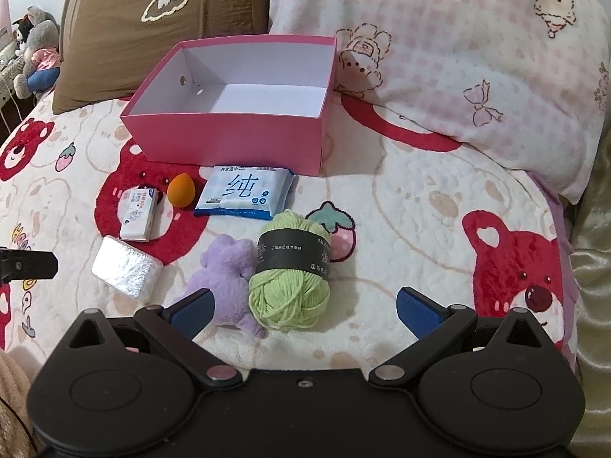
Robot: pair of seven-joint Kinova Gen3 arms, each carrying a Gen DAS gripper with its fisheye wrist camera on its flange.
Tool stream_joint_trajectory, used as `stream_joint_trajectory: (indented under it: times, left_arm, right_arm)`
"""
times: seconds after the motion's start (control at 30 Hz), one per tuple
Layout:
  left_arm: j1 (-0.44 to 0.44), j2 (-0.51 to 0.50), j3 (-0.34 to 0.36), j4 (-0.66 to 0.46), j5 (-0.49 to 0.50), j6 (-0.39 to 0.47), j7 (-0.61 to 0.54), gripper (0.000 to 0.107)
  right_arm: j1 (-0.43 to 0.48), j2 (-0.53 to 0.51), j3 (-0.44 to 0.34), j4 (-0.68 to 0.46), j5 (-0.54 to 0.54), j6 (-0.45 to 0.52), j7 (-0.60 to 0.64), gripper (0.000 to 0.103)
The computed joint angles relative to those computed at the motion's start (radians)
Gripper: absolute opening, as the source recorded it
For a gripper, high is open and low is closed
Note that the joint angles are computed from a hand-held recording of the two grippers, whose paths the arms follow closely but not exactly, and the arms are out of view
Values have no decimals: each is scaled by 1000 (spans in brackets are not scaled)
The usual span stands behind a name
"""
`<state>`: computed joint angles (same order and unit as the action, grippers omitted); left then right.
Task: Organize objects
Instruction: 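Move the left tool to the green yarn ball and close on it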
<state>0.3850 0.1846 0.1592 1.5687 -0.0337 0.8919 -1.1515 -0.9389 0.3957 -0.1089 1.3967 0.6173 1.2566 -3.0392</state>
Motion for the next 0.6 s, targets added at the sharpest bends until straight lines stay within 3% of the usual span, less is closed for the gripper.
stream_joint_trajectory:
  times: [0.2,0.3,0.37,0.5,0.6]
  left_arm:
    - [9,12,10,-56,13,25,1,103]
    - [20,30,11,-104,15,54,3,103]
    - [48,49,8,-145,-26,81,21,103]
    - [87,89,10,-206,-71,94,6,103]
    - [77,120,21,-226,-17,64,-40,103]
  right_arm:
    - [11,-17,-1,17,5,-2,22,103]
    - [-31,-42,72,38,-17,-37,71,103]
    - [-14,-85,53,93,18,-105,81,103]
    - [125,-180,-109,235,159,-268,32,103]
    - [131,-225,-95,351,281,-390,-79,103]
